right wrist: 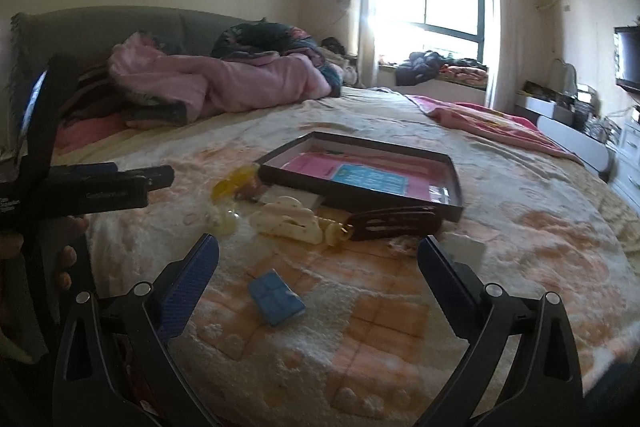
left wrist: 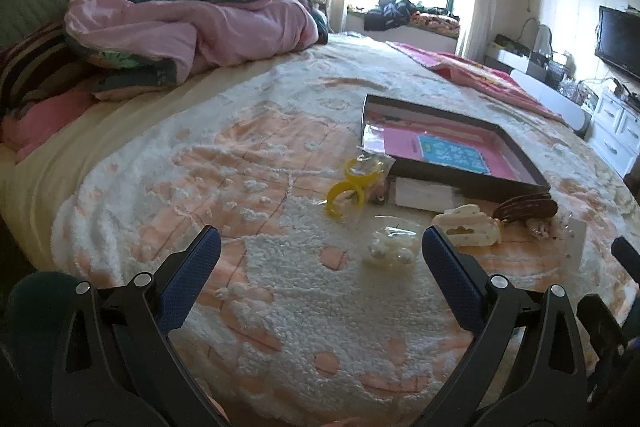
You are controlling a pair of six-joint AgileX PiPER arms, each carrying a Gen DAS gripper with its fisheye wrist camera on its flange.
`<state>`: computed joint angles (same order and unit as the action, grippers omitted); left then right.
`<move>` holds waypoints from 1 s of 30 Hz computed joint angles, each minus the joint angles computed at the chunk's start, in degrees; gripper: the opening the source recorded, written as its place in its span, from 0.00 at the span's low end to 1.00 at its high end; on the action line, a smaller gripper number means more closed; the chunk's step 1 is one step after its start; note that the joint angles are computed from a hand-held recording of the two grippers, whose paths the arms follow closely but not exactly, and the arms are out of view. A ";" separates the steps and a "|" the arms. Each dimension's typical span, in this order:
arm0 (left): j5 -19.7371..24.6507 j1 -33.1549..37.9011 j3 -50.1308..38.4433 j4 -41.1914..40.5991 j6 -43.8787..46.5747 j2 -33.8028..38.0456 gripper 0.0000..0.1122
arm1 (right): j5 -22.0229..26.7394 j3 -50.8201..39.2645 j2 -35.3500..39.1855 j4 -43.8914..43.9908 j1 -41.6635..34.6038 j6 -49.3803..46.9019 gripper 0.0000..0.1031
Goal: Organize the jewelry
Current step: 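Grasp the small blue box with the right tool while the left tool grasps the pearl earring bag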
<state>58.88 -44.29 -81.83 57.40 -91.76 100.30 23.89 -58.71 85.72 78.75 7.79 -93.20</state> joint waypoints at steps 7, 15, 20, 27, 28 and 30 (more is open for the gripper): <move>-6.41 3.99 -1.31 -4.83 6.97 1.80 0.82 | 1.36 -4.42 5.13 -7.85 2.20 4.22 0.94; -13.26 7.59 -3.70 -12.01 16.36 4.68 0.82 | 0.80 -6.05 10.13 -15.02 4.22 6.84 0.93; -15.07 9.48 -6.62 -16.44 22.03 7.32 0.82 | 2.42 -8.24 12.98 -20.61 4.43 10.80 0.80; -17.30 11.47 -9.16 -23.26 28.98 9.74 0.71 | 3.16 -9.70 14.97 -25.23 4.09 14.60 0.54; -17.63 11.89 -9.32 -24.59 29.80 9.96 0.68 | 3.18 -9.82 14.99 -25.56 3.99 14.98 0.50; -19.07 12.70 -9.08 -26.37 31.17 10.01 0.60 | 3.14 -10.27 15.21 -26.17 3.67 15.74 0.42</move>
<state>39.81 -31.60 -90.91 31.03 -60.58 110.31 27.03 -68.97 100.93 52.58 11.45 -77.46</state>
